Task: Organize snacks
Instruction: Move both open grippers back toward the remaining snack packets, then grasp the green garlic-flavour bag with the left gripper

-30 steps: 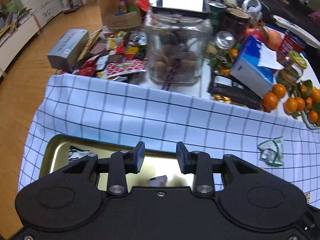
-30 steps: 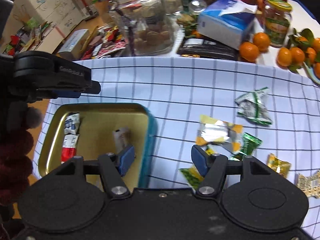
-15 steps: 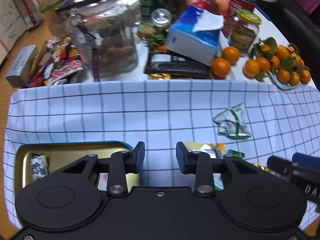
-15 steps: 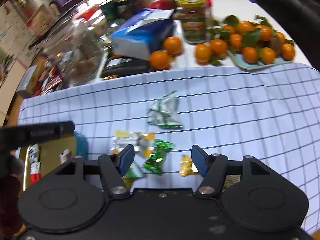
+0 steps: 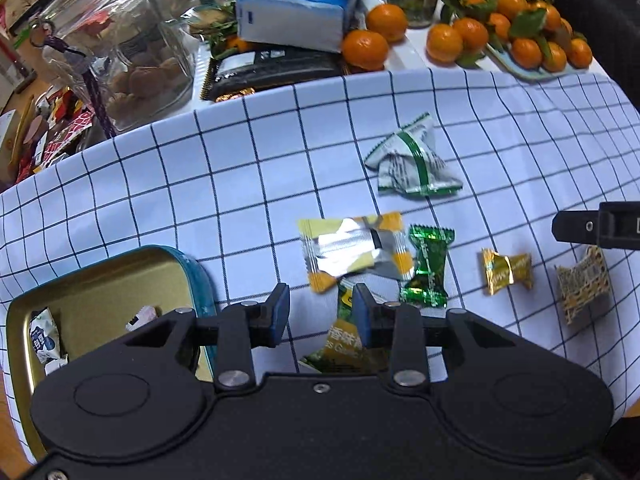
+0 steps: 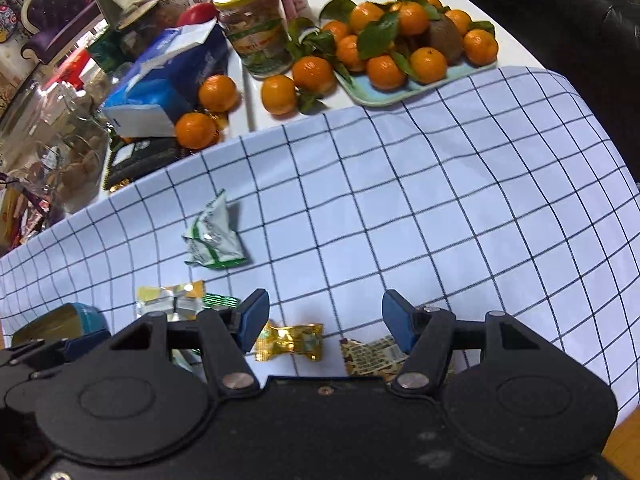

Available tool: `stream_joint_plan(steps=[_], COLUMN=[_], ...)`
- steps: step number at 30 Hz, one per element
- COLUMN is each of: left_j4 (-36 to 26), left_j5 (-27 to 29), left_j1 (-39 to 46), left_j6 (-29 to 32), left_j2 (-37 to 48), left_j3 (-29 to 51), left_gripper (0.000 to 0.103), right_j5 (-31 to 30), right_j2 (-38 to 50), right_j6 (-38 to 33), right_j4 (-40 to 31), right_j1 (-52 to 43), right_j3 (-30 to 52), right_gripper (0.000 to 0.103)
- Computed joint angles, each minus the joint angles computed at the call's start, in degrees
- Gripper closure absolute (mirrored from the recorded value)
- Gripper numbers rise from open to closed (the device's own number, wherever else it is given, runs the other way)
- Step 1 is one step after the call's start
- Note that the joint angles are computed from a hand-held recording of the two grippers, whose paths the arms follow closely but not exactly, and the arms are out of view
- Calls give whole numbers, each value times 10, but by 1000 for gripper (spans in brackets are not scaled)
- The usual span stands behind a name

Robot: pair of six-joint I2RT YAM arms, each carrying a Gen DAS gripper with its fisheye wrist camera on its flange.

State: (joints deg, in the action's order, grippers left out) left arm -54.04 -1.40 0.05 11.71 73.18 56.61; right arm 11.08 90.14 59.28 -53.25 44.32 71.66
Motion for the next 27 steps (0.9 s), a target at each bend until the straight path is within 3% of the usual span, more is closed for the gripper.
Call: stream_joint_plan(steps=[15,27], left_j4=[-1,-43], left_j5=[-3,76], left_j1=[-24,21], left_j6=[-2,25], left_j2=[-2,8], left_j3=[-18,11], left_gripper=[59,59], right_j5=[-21,-30], right_j2=[-11,-5], right_j6=[3,4], right_j4=[8,9], right_j1=[-21,-22], right_j3=[-38,-38], right_gripper=[37,37])
